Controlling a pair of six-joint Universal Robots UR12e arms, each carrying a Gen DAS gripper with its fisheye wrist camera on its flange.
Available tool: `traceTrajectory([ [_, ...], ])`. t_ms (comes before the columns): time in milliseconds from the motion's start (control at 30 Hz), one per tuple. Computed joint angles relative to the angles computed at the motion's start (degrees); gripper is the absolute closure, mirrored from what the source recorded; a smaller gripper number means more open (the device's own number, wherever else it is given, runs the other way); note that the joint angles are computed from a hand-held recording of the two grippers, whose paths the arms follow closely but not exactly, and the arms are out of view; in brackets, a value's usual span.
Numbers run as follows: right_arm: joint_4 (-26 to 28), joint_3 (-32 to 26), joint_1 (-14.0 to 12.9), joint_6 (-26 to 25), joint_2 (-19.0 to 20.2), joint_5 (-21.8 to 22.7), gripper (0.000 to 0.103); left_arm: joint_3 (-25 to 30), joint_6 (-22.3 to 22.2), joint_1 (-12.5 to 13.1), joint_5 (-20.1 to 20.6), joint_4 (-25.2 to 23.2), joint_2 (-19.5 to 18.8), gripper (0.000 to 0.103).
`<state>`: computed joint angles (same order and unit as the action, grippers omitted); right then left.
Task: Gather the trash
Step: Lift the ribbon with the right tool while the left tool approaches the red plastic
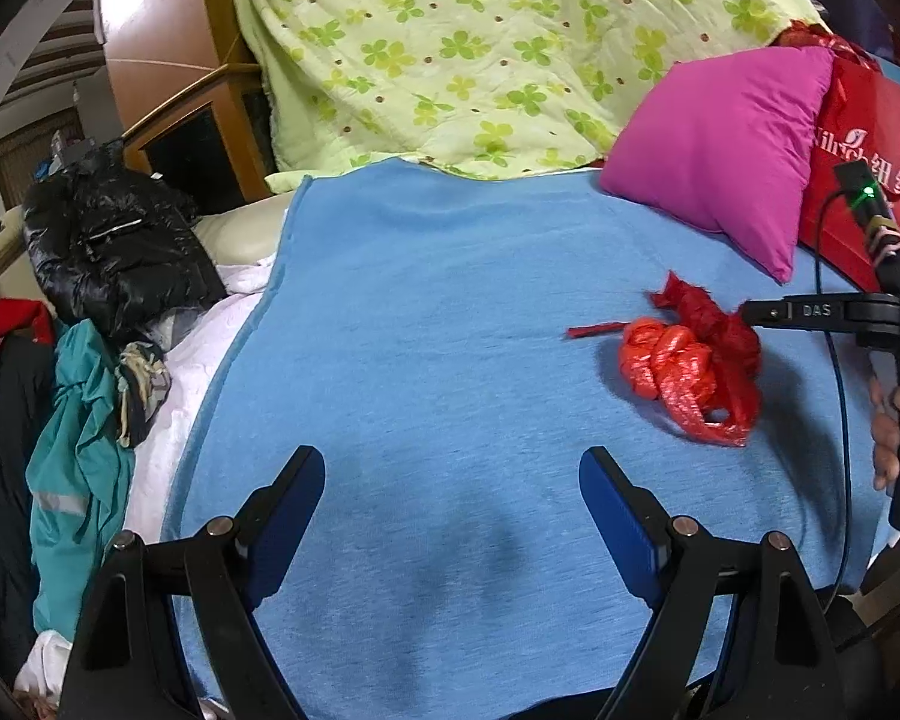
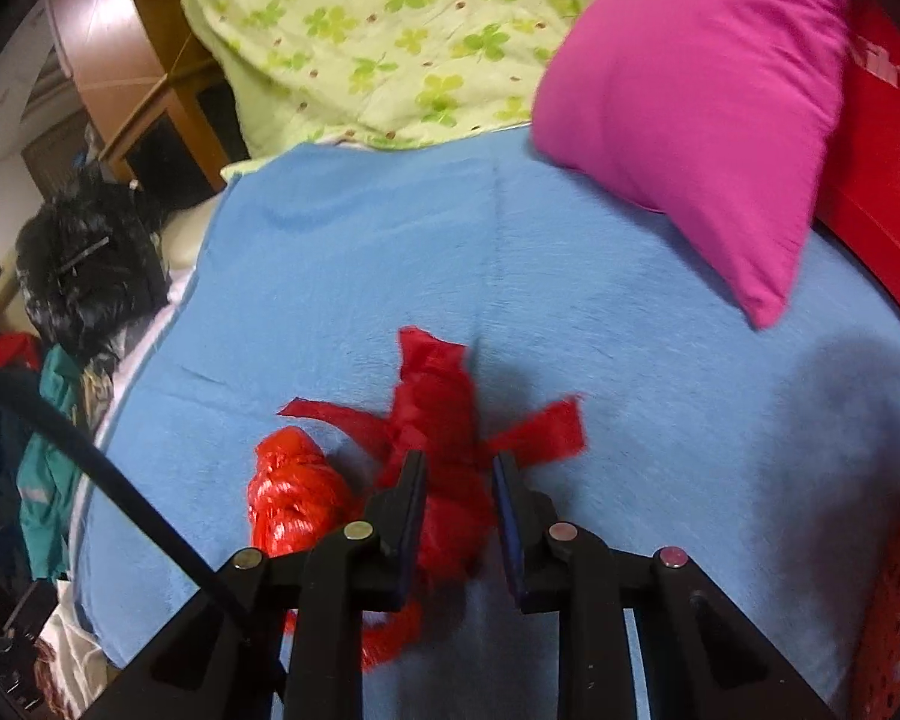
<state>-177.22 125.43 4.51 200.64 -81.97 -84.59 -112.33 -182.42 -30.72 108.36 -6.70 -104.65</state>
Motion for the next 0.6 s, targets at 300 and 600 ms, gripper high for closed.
traceTrajectory([
  [300, -2.46, 4.02, -3.68, 2.4, -2.45, 6.82, 0.077, 3.8, -0.52, -0.3, -7.16, -4.17, -2.35, 0.016],
  [600, -5.39, 6.84, -5.92, 5.65, -3.12, 9.83, 0.077, 11.34, -4.84, 0.06, -17.3, -10.11, -8.01, 0.016],
])
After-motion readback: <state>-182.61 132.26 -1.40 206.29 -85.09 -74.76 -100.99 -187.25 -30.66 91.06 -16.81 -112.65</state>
